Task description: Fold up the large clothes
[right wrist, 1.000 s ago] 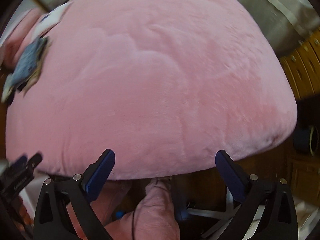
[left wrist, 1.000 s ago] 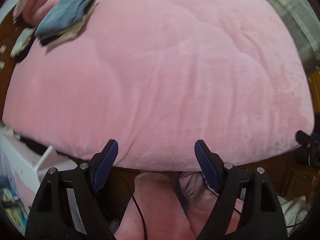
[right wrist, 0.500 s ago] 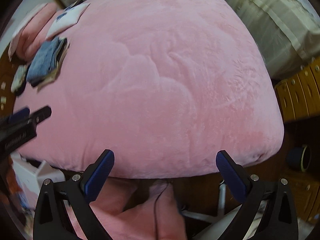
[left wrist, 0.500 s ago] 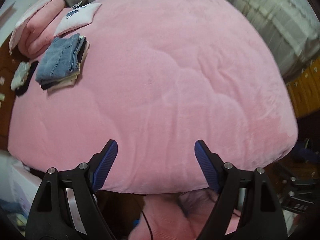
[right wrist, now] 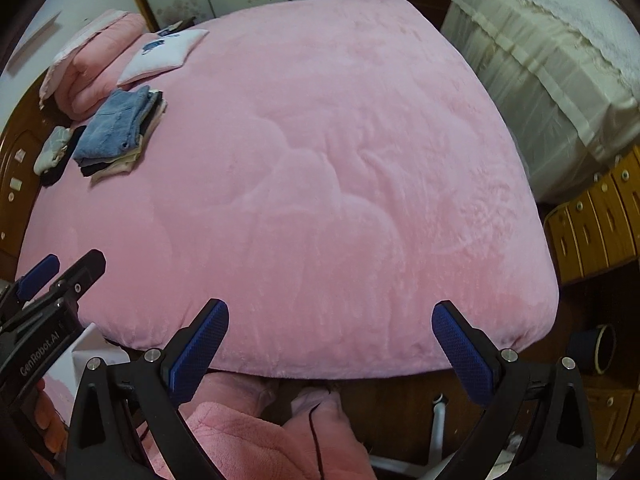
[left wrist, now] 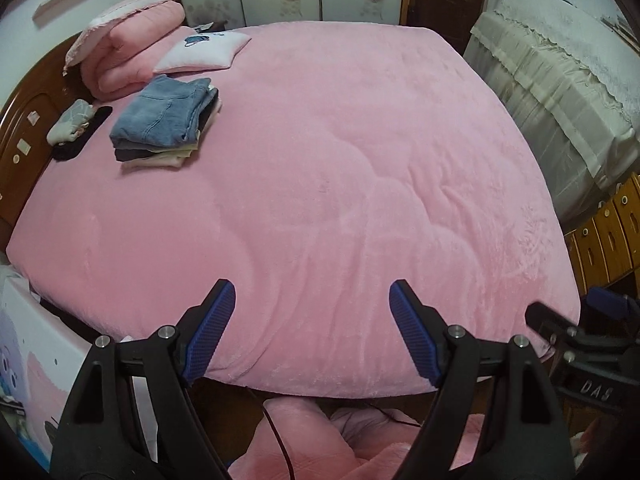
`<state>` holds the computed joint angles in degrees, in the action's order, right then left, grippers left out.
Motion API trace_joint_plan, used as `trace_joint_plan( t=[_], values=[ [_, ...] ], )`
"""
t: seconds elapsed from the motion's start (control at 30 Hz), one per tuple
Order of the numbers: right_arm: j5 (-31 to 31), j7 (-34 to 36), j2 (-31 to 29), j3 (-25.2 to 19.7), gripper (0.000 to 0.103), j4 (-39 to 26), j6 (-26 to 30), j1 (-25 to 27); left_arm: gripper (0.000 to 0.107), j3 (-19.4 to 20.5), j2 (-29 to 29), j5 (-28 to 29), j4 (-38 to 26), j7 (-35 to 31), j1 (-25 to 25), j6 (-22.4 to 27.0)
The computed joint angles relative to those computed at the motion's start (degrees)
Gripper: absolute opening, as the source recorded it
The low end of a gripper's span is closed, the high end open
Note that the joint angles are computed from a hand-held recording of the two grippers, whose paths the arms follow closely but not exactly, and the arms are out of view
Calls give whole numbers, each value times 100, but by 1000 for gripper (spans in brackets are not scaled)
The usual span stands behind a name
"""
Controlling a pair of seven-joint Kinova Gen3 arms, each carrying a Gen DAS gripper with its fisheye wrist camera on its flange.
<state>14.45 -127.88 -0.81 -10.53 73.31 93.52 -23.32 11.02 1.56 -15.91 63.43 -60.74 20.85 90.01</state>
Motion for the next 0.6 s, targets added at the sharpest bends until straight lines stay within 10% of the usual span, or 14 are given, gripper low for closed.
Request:
trace_joint_plan(
  t=[0.47,0.6],
  values=[
    [751,199,481,-266,103,-1321,641,-961,83,-23,-284,122,238,17,-387,-41],
    [875,248,535,-218,103,-1476,731,-1166,102,-16,-190,142,178,-108,-375,-68]
  ],
)
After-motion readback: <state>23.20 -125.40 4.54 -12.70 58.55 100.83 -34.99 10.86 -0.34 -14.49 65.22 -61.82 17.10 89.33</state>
